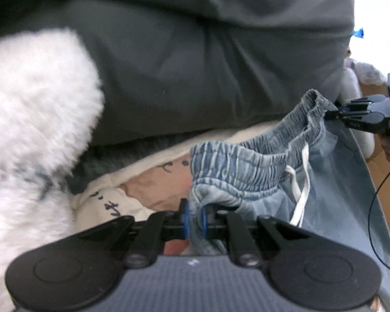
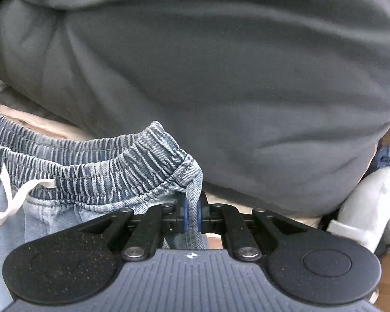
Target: Fold clothes
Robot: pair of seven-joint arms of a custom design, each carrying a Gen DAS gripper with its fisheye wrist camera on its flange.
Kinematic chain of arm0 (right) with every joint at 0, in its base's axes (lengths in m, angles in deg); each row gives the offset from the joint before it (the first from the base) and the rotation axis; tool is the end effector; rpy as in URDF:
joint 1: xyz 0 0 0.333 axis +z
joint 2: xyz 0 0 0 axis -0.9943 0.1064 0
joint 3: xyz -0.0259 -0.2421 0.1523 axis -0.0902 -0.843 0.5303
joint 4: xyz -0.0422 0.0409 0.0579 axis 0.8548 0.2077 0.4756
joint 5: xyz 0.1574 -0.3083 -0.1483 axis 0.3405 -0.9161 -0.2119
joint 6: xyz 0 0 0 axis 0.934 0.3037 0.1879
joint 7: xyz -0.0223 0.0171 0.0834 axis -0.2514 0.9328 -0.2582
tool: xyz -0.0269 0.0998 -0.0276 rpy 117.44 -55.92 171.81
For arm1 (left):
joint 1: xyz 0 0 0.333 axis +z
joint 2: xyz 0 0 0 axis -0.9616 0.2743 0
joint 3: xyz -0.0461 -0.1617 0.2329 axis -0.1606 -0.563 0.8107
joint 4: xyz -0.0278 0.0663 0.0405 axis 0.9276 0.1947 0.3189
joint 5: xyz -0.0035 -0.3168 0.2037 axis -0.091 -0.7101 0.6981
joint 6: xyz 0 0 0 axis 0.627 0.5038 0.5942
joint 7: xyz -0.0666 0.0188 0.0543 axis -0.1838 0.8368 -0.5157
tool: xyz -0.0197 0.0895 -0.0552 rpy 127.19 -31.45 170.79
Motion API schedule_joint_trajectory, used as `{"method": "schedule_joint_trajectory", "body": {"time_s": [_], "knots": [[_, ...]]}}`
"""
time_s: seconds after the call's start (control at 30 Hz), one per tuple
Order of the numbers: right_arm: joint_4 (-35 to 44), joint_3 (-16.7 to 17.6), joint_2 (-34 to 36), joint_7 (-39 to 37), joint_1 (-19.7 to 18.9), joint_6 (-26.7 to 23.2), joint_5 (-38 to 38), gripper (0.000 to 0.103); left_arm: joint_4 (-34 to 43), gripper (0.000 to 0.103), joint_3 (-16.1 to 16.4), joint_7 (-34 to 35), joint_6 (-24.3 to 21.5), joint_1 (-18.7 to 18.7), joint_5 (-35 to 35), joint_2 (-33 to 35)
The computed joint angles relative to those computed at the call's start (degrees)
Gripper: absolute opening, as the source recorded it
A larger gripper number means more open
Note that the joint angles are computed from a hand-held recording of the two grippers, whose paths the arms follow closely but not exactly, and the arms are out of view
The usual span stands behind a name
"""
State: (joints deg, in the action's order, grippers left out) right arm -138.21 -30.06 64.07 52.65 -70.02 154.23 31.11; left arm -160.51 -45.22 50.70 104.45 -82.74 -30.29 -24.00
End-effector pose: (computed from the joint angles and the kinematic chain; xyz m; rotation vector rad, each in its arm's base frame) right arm 0.5848 0.1947 0.6309 -2.5925 0.4517 -0.5780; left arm 0.2737 -0.1230 0.5921 -2.3639 1.3675 -0.7786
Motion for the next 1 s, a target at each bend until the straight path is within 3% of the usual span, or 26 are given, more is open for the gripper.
{"method": "schedule_joint_trajectory", "body": {"time_s": [0.2,0.4,0.43,0.53,0.57,0.67,0.8,0.93,1.0], "knots": [[1.3,-0.3,5.0,5.1,1.1,3.0,-6.7,0.005,-4.3,0.01,1.4,0.8,7.2,0.3,-1.3,5.8],[4.0,-0.6,10.1,12.4,1.8,1.6,-10.6,0.008,-6.3,0.016,1.8,0.3,9.3,0.3,-2.9,7.1],[4.0,-0.6,10.5,13.4,1.9,1.6,-10.9,0.01,-6.1,0.021,1.9,0.2,8.8,0.2,-3.0,6.8],[4.4,-0.3,10.2,14.1,0.7,0.1,-8.9,0.015,-5.2,0.027,1.3,-1.4,5.6,0.2,-3.4,4.8],[4.6,-0.2,9.8,13.7,0.2,-0.7,-8.1,0.027,-5.0,0.03,0.9,-2.2,4.5,0.2,-3.4,3.8],[0.8,0.0,5.8,9.7,-0.9,1.8,-6.5,0.047,-3.3,0.031,-0.4,-4.4,1.1,0.2,-2.9,1.9],[-2.1,-0.1,0.9,2.3,-3.4,0.2,1.7,0.049,-0.4,0.031,-2.4,-6.1,-0.5,0.5,-0.4,1.4],[-6.2,-0.9,-3.9,-1.4,-4.0,-3.8,9.4,0.054,0.8,0.031,-3.1,-6.1,5.1,0.5,2.0,4.3],[-7.2,0.1,-4.4,0.6,-2.0,-3.8,9.4,0.054,1.8,0.031,-2.8,-5.1,6.3,0.4,2.9,7.1]]}}
